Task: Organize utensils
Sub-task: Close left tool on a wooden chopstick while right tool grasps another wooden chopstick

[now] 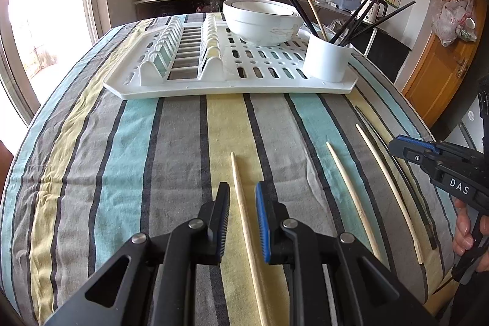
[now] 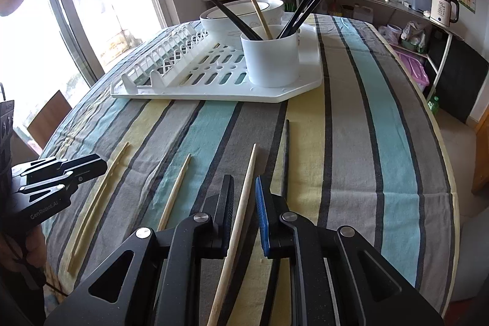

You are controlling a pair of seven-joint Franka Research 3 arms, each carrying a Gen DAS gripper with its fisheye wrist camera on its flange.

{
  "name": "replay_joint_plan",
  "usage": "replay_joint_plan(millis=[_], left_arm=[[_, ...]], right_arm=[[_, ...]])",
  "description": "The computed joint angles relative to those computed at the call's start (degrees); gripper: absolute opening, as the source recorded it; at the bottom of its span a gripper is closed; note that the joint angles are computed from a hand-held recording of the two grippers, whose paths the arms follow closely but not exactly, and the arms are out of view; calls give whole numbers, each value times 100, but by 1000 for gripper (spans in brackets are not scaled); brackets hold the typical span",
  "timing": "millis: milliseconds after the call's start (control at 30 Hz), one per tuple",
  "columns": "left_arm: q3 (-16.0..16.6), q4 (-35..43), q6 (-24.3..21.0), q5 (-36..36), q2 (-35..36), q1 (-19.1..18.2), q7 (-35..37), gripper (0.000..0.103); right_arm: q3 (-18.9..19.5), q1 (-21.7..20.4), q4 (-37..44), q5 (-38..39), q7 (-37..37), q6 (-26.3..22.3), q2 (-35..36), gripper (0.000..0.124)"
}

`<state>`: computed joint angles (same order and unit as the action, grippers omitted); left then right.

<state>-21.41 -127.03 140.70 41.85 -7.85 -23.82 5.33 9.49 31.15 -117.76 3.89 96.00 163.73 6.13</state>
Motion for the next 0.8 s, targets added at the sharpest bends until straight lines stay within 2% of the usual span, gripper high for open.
replay_joint_plan(millis=[300, 467, 600, 800], left_arm=[[83, 2, 78, -322, 103, 13, 193, 19], [80, 64, 13, -313, 166, 4, 266, 18], [69, 203, -184, -286, 265, -30, 422, 18], [30, 415, -577, 3, 436, -149, 443, 19]], right_arm=[[-147, 162, 492, -614, 504, -624, 346, 15], [-203, 235, 626, -920, 725, -770, 415, 15], [-266, 328, 741, -1339, 997, -952, 461, 15], [-246, 328, 774, -1510, 1119, -1007, 475, 12]])
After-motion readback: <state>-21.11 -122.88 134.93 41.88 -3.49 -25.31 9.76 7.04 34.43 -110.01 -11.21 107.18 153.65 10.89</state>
